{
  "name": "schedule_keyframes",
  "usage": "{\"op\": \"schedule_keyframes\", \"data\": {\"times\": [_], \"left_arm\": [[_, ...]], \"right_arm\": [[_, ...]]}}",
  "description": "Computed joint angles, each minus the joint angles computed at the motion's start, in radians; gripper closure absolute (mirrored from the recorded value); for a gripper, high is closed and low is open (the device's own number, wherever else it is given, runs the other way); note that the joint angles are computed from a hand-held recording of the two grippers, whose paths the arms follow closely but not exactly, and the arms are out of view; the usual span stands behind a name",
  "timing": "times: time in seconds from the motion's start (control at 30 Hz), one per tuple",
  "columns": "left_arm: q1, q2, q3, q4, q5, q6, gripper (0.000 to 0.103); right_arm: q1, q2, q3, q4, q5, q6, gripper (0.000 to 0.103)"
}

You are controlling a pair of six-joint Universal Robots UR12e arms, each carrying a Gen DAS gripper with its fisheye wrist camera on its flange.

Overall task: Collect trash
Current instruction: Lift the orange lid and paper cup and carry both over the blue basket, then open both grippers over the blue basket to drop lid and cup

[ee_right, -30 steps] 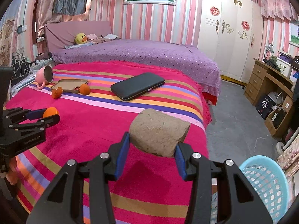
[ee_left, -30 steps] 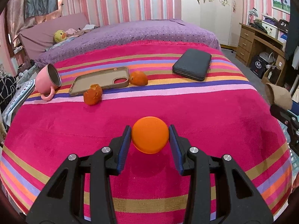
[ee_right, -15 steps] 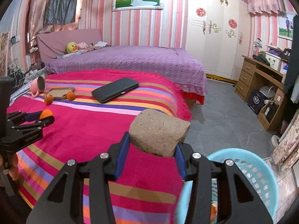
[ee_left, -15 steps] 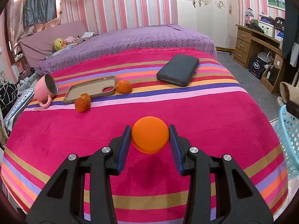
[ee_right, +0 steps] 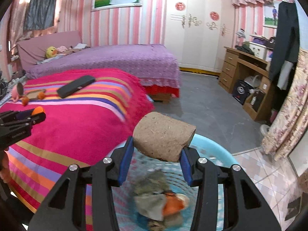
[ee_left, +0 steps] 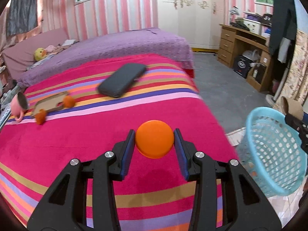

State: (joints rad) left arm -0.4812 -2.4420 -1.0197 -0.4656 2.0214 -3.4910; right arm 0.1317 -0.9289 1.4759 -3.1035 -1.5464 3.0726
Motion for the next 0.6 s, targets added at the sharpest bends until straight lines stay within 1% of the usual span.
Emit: {"op": "schedule_keyframes", "data": {"times": [0.1, 0.3, 0.4, 0.6], "left_arm": [[-0.017, -0.033, 0.055, -0.018, -0.007, 0.018, 0.063], [-0.051, -0.102, 0.175, -0.061, -0.047, 0.040, 0.063], [-0.066, -0.133, 0.229, -0.078, -0.055, 0.062, 0.063], [-0.084, -0.204, 0.366, -0.156, -0.110, 0.090, 0.063]], "right_arm": [[-0.021, -0.008, 0.022, -0.018, -0.004, 0.006, 0.058], [-0.059, -0.018, 0.062, -0.046, -0.008, 0.040, 0.058], [-0.070, -0.019, 0.072, -0.044, -0.008, 0.062, 0.058], [-0.081, -0.016, 0.080, -0.053, -0.011, 0.079, 0.058]]}}
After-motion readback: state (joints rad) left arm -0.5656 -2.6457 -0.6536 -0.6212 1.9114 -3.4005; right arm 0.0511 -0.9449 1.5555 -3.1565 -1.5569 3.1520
